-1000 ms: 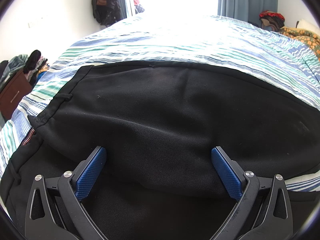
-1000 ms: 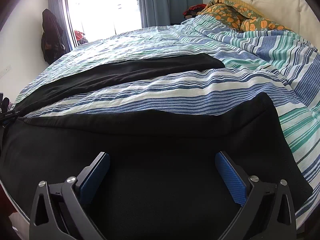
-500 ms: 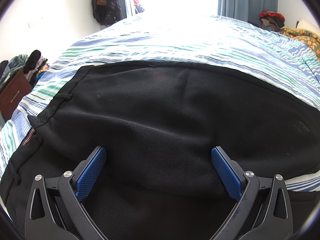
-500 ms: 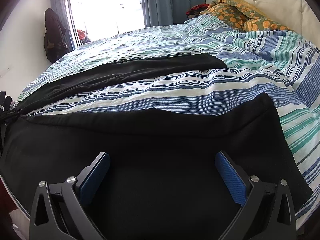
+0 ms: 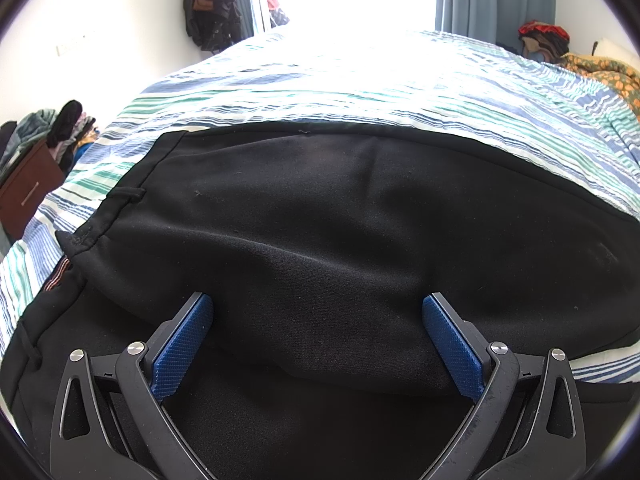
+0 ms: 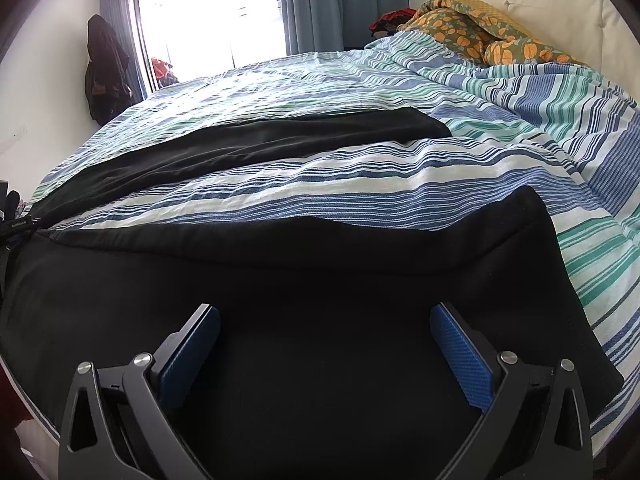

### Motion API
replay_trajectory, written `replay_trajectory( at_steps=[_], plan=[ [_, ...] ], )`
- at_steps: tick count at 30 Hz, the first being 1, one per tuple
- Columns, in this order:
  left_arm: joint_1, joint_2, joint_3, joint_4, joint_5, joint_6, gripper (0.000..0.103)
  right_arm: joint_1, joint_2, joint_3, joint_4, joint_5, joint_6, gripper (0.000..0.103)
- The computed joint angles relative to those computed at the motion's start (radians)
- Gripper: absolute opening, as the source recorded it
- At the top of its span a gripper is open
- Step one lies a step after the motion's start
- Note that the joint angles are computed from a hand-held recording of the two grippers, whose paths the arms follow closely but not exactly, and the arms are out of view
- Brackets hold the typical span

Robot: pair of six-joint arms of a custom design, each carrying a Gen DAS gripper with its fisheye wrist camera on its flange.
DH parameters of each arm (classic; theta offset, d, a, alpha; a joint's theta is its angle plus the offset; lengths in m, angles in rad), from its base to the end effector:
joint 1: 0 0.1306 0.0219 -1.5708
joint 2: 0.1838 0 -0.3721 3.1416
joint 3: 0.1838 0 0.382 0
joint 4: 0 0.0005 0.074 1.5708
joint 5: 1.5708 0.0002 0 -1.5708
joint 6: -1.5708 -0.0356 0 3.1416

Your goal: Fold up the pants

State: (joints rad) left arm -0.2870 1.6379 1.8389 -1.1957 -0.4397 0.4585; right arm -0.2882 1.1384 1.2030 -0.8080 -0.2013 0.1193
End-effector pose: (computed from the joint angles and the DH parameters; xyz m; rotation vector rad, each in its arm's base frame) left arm 0.5281 -0.1406 0.4781 -0.3702 2.4194 0.2447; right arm 0.3773 -0.1050 0.4421 0.0922 2.2940 0.0231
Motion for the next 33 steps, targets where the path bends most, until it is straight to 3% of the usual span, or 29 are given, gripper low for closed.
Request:
replay_trajectory(
  at_steps=[8,10,12,14,16,19,23,26,29,30,32,33],
  plan=[
    [0.004,-0.004,-0.009,0.012,0.007,0.001,0.103,0.002,-0.003,-0.004,0.004,0.007,-0.001,0.103],
    [0.005,0.004,0.011,-0.012,0.013,0.005,0.103,0.002,-0.002,-0.002,0.001,0.008,-0.001,0.103],
    [0.013,0.012,0.05,-0.079,0.065,0.018,0.103,0.001,0.0,0.002,-0.006,0.007,0.002,0.103],
    [0.032,-0.014,0.056,-0.141,0.182,0.052,0.102,-0.001,0.005,0.014,-0.022,0.004,0.008,0.103],
    [0.053,-0.073,0.002,-0.144,0.308,0.082,0.102,-0.001,0.008,0.023,-0.038,0.004,0.015,0.103],
    [0.056,-0.109,0.011,-0.18,0.332,0.052,0.102,0.003,0.015,0.046,-0.082,0.017,0.028,0.103],
    [0.067,-0.083,0.114,-0.12,0.368,0.016,0.102,0.029,0.035,0.155,-0.217,0.099,0.042,0.102],
    [0.08,0.027,0.233,-0.122,0.381,-0.066,0.102,0.024,0.065,0.257,-0.237,-0.013,-0.021,0.102],
    [0.092,0.132,0.266,-0.168,0.326,-0.109,0.102,0.04,0.191,0.438,-0.276,-0.129,-0.069,0.102],
    [0.092,0.133,0.224,-0.142,0.316,-0.134,0.102,0.049,0.235,0.494,-0.272,-0.161,-0.092,0.102],
    [0.077,0.062,0.078,0.015,0.274,-0.167,0.102,0.073,0.328,0.604,-0.258,-0.2,-0.13,0.102],
    [0.071,0.043,0.052,0.047,0.26,-0.166,0.102,0.086,0.369,0.648,-0.242,-0.207,-0.142,0.102]
  ],
)
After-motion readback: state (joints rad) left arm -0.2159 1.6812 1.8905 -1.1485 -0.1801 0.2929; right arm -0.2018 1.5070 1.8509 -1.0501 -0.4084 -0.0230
